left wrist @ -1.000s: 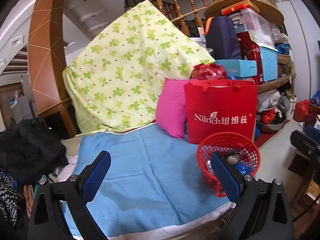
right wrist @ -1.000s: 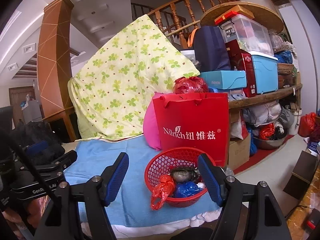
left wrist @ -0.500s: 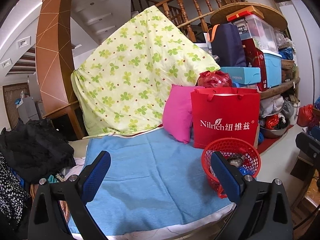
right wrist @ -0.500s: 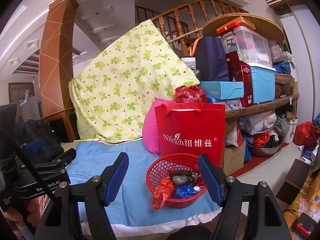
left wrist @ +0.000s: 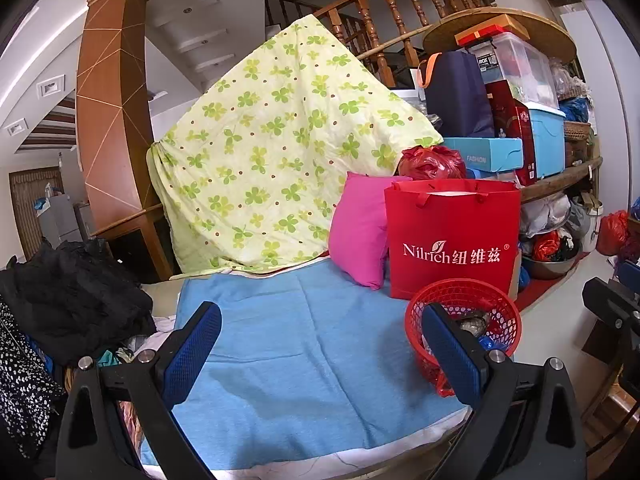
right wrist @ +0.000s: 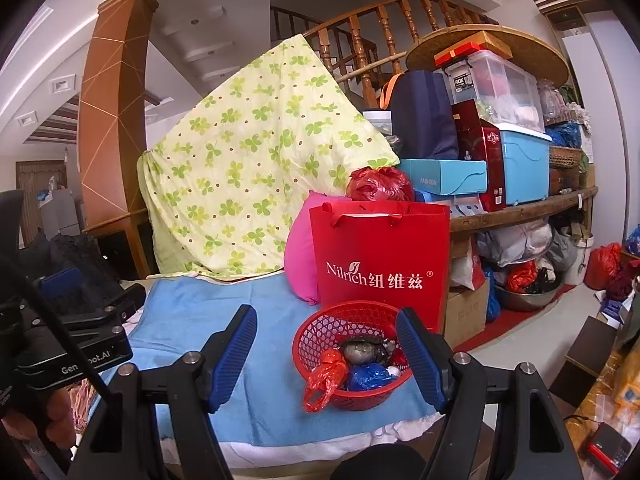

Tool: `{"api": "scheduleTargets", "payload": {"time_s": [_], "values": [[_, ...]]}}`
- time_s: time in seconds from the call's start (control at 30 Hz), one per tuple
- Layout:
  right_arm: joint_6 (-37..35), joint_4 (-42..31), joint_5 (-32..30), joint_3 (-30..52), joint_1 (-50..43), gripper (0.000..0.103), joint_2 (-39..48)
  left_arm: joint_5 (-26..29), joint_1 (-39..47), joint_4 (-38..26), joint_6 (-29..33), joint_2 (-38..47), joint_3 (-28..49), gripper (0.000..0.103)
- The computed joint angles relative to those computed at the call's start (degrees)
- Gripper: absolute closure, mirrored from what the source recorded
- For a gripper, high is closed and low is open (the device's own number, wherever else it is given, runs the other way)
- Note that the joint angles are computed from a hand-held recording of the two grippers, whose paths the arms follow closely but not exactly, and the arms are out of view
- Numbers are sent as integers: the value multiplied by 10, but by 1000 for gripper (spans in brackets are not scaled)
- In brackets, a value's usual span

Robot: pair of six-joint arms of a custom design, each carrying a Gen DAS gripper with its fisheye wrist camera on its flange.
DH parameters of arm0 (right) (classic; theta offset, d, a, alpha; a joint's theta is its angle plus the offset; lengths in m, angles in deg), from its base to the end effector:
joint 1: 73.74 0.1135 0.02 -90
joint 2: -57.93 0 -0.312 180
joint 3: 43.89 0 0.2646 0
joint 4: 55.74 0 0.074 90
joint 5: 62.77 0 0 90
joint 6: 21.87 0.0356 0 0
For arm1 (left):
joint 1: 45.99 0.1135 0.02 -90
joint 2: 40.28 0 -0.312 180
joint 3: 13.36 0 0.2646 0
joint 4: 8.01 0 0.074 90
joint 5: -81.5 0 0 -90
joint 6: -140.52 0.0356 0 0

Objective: Collect trash

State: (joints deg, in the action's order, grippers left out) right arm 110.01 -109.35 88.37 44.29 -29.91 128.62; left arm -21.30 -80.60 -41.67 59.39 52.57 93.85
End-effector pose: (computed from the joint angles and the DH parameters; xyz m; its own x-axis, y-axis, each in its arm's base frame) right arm 0.1968 0.1457 0.4337 -0.1991 0.2556 -0.9461 0.4150 0.8965 0.1549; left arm 0.3291 -0.2176 0.4548 -0.2099 0.3275 -0.9212 0.4192 0.8814 0.2179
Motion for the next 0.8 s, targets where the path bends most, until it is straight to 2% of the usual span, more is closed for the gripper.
{"api": "scheduleTargets", "payload": {"time_s": [0.8], "values": [[0, -5, 7, 8, 5, 28, 9, 0, 10, 6, -2, -17, -23, 3]]}}
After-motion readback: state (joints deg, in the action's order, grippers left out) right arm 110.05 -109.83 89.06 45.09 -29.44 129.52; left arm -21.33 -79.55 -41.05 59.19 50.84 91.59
